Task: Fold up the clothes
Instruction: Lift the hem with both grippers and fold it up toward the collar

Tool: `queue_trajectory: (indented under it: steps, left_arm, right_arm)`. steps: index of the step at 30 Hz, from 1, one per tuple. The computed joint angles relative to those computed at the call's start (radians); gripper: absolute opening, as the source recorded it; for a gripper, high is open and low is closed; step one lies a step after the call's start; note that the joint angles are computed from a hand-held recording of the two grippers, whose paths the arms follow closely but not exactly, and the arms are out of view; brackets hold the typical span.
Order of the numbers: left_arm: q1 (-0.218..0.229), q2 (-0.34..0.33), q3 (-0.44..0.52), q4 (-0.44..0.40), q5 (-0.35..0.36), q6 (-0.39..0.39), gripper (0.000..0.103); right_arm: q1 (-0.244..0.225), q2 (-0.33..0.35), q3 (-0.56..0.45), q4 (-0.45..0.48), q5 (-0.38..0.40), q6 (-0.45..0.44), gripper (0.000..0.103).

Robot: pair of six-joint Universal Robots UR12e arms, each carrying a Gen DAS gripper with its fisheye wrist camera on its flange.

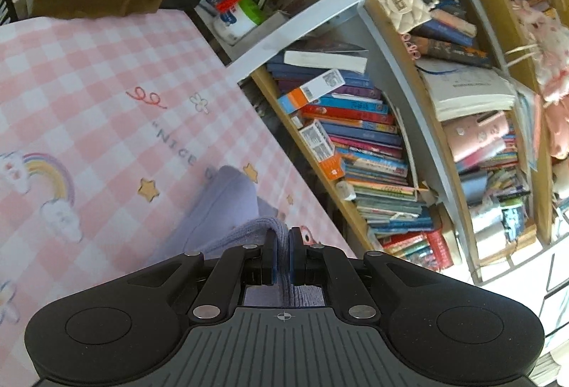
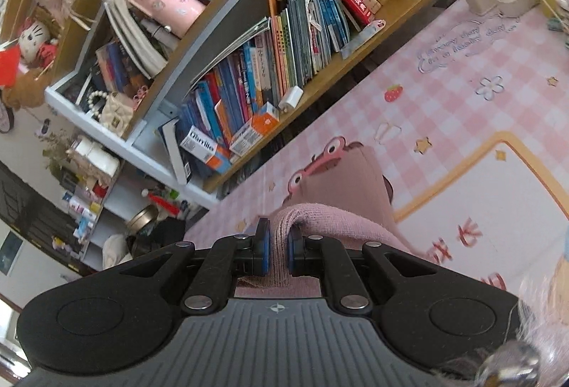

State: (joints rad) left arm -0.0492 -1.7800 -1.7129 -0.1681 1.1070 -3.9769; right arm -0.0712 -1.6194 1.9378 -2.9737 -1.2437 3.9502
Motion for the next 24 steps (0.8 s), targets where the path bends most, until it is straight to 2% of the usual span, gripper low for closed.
queue_trajectory:
  steps: [6,10,12,15,16,17,19,20,23,24]
  left_arm:
    - [-0.011,-0.078,0.095,-0.075,0.009,-0.008,0.006]
    - [-0.028,-0.132,0.172,-0.21,0.045,0.054,0.006]
    - [-0.035,-0.151,0.2,-0.275,0.066,0.078,0.01]
    - [-0.042,-0.176,0.24,-0.358,0.085,0.123,0.017]
    - [-0.042,-0.183,0.253,-0.387,0.08,0.145,0.019]
    - [-0.039,-0.188,0.261,-0.406,0.066,0.166,0.023]
    - [-0.032,-0.189,0.268,-0.421,0.041,0.198,0.027]
    - [-0.028,-0.189,0.271,-0.427,0.03,0.214,0.029]
    - [-0.027,-0.169,0.248,-0.367,0.105,0.266,0.046]
    - [-0.027,-0.162,0.241,-0.348,0.132,0.29,0.047]
  right_arm:
    - [0.009,0.079,-0.08,0.045,-0.055,0.001,0.009]
    - [0.018,0.138,-0.134,0.123,-0.104,-0.007,0.009]
    - [0.026,0.167,-0.16,0.164,-0.134,-0.022,0.01]
    - [0.035,0.201,-0.185,0.196,-0.172,-0.032,0.016]
    - [0.036,0.208,-0.189,0.198,-0.177,-0.033,0.025]
    - [0.037,0.212,-0.191,0.195,-0.178,-0.034,0.029]
    - [0.038,0.218,-0.193,0.188,-0.189,-0.04,0.04]
    - [0.04,0.218,-0.193,0.183,-0.205,-0.046,0.041]
    - [0.044,0.21,-0.187,0.17,-0.263,-0.074,0.043]
    - [0.046,0.207,-0.187,0.176,-0.277,-0.096,0.044]
